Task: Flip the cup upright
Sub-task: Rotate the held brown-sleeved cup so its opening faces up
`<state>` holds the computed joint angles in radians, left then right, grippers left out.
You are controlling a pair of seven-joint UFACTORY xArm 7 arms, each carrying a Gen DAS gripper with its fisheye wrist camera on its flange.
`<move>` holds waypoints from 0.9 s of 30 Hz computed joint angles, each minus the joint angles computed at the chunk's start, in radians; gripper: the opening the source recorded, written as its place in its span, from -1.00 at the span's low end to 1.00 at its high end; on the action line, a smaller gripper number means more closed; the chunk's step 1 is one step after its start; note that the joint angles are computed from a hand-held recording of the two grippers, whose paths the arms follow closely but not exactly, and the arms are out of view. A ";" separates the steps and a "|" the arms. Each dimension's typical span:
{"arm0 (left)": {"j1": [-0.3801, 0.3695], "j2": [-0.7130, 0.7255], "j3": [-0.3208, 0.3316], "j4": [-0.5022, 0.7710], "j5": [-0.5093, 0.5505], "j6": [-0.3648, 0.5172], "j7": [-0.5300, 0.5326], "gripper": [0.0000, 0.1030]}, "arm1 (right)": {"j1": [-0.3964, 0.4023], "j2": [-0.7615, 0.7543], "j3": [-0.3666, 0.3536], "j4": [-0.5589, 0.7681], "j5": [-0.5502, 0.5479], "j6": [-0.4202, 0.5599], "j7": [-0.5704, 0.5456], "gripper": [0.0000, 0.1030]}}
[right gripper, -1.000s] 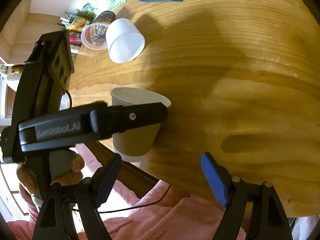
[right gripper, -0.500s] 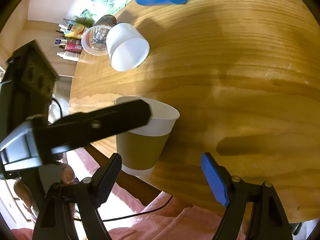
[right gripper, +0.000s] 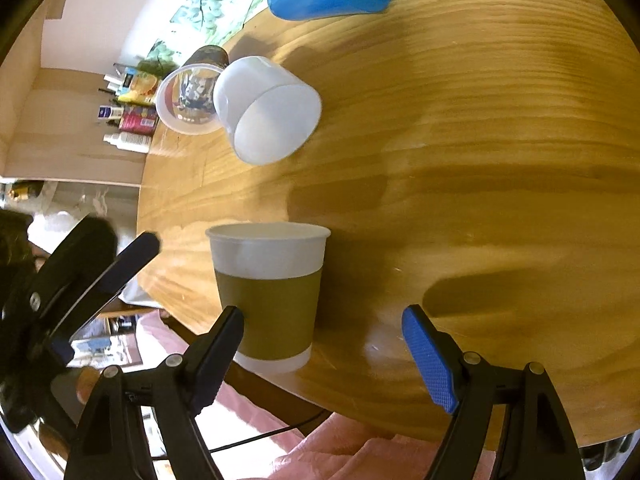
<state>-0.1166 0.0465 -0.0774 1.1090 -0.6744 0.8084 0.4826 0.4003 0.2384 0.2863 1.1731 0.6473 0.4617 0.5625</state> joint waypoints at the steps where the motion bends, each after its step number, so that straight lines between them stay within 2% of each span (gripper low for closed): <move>1: 0.007 -0.008 0.006 -0.008 -0.011 -0.009 0.022 0.78 | 0.008 0.014 -0.003 0.015 -0.012 -0.008 0.018 0.59; 5: 0.039 -0.035 0.034 -0.028 -0.053 -0.020 0.109 0.78 | 0.049 0.070 -0.025 0.089 -0.122 -0.010 0.127 0.59; 9: 0.067 -0.051 0.059 -0.035 -0.081 -0.003 0.189 0.78 | 0.092 0.136 -0.056 0.188 -0.266 0.016 0.255 0.59; 14: 0.092 -0.080 0.080 -0.056 -0.080 0.011 0.294 0.78 | 0.126 0.221 -0.081 0.326 -0.392 0.077 0.358 0.59; 21: 0.119 -0.080 0.105 -0.049 -0.059 0.097 0.382 0.78 | 0.162 0.314 -0.101 0.467 -0.485 0.138 0.465 0.59; 27: 0.139 -0.081 0.109 -0.041 -0.058 0.147 0.437 0.78 | 0.190 0.351 -0.123 0.519 -0.535 0.161 0.545 0.59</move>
